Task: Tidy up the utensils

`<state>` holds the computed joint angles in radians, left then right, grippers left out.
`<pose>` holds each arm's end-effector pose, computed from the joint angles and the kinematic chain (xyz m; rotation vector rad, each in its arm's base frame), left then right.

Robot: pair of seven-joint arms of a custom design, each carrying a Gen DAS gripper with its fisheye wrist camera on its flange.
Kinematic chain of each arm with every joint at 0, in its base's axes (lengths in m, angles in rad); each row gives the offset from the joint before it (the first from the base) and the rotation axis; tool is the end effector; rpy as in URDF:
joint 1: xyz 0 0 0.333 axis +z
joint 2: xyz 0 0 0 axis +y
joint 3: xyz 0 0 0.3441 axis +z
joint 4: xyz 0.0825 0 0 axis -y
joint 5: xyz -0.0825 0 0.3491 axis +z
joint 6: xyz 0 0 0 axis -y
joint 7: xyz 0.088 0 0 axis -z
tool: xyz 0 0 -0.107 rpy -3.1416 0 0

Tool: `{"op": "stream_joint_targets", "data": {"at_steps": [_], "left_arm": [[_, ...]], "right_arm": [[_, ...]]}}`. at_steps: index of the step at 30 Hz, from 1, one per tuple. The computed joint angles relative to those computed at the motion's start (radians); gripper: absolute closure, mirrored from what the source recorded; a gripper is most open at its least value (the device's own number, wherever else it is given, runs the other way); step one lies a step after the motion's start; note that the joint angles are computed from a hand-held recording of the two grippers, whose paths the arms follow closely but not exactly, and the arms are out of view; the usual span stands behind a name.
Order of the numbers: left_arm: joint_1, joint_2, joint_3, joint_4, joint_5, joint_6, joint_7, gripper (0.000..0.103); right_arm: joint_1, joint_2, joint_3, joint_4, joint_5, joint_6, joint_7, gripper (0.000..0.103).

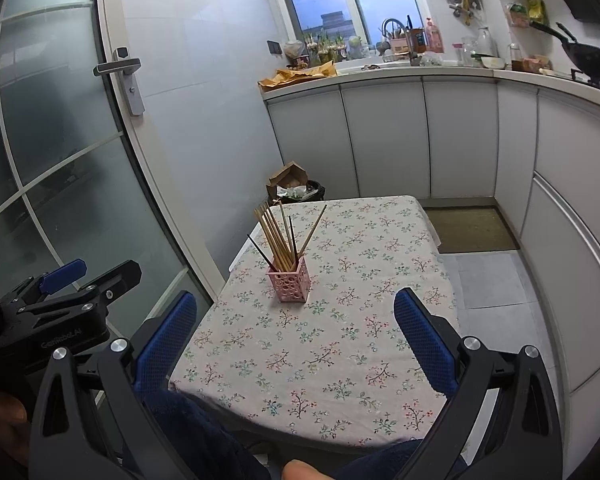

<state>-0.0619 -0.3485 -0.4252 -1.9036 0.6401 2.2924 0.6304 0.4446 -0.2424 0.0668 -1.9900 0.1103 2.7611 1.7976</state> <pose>0.3885 -0.2446 0.7417 -1.7097 1.4483 -0.7397 0.4297 0.2420 0.7243 -1.6753 1.3534 -0.4035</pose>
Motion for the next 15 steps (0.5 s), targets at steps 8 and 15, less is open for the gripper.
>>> {"op": "stream_joint_targets", "data": {"at_steps": [8,15], "left_arm": [[-0.004,0.007,-0.009,0.004,0.016,0.000,-0.009,0.007],[-0.014,0.010,-0.013,0.007,0.024,-0.008,-0.018,0.007]], "right_arm": [[-0.004,-0.005,-0.001,-0.006,-0.002,0.004,0.004,0.007],[-0.006,-0.008,-0.004,-0.010,-0.007,0.006,0.004,0.007]]}}
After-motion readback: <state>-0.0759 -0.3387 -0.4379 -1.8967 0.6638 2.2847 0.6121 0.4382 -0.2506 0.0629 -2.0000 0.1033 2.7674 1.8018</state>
